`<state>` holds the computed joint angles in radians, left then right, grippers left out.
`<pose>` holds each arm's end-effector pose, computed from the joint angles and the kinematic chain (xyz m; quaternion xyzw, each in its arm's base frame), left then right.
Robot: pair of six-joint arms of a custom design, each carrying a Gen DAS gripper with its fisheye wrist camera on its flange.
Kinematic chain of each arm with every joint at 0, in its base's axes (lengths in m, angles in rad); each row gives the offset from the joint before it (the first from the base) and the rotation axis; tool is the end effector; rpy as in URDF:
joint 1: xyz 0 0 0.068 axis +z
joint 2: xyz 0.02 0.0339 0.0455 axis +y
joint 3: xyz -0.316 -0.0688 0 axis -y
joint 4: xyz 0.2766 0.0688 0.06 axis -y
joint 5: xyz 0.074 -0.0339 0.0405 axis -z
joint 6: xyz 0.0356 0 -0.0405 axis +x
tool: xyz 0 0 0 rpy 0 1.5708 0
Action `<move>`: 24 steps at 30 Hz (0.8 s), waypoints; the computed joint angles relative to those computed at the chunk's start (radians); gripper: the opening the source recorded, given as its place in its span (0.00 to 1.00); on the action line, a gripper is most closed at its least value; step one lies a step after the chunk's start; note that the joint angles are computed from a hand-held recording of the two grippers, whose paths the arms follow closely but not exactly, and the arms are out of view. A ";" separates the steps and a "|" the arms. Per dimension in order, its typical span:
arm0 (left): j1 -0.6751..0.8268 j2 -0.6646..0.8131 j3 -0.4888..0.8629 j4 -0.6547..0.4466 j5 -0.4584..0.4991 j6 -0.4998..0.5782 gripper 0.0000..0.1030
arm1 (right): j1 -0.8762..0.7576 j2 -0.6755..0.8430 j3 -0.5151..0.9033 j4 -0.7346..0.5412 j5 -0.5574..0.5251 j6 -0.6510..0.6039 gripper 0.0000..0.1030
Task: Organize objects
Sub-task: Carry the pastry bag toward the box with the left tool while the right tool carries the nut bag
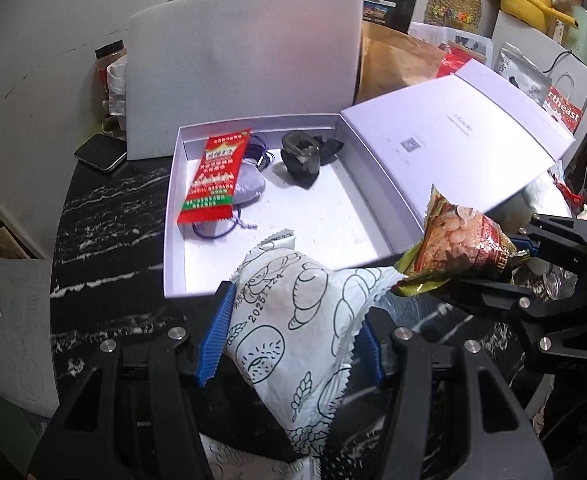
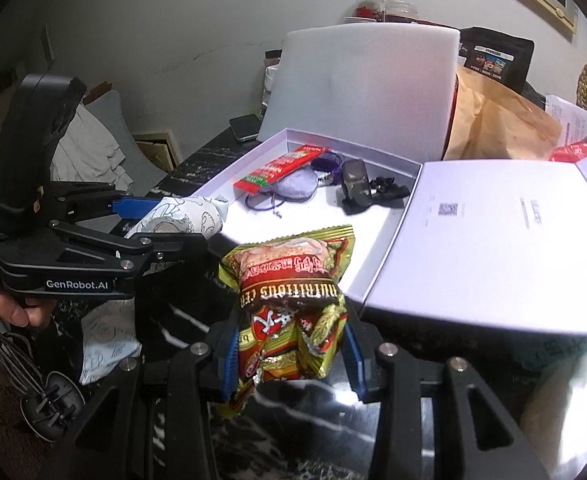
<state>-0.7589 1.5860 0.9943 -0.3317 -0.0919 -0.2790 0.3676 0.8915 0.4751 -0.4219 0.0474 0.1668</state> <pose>0.2590 -0.2411 0.2377 0.2109 0.9234 -0.1198 0.2975 0.1611 0.0602 0.2209 -0.0851 0.9296 0.0732 0.3512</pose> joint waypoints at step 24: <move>0.103 0.265 0.211 0.043 0.022 0.112 0.44 | -0.161 0.415 0.124 0.240 -0.153 -0.093 0.41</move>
<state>-0.6563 1.8509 1.2053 -0.2890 -0.0696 -0.1668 0.2066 1.3065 0.5992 -0.1823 -0.1059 0.0739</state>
